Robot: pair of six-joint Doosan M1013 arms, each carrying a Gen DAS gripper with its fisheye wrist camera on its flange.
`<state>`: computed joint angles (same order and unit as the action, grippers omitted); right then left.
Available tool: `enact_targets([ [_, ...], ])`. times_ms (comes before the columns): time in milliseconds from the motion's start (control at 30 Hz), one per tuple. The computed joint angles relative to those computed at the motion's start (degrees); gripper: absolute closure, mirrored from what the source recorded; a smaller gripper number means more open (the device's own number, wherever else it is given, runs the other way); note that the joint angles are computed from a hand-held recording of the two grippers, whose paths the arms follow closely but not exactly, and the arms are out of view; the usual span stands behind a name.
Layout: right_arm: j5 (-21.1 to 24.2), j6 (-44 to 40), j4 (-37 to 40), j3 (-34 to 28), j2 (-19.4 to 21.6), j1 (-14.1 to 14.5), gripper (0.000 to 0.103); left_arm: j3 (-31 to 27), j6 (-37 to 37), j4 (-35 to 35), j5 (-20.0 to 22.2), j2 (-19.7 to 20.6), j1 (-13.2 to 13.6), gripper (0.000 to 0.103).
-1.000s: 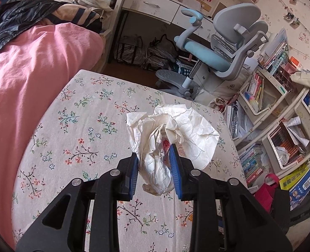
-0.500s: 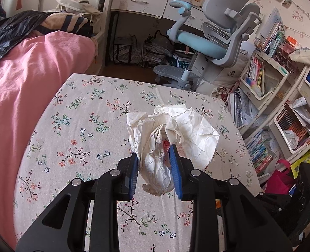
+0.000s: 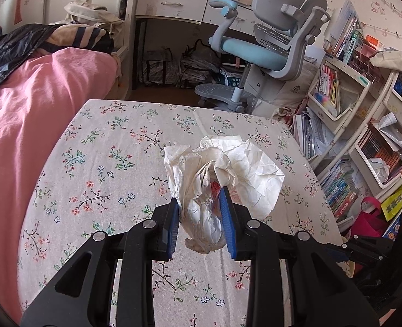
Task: Collect trash
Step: 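Lift the carrot piece with the right tool while the left tool holds the tissue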
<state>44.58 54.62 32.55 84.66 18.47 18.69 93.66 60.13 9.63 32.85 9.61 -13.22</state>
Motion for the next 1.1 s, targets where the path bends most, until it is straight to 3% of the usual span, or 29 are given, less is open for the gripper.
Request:
enact_targets([
  [1100,-0.42,0.76,0.47,2.37,-2.47,-0.67,0.082,1.52,1.00,-0.69,-0.07,-1.03,-1.76,0.077],
])
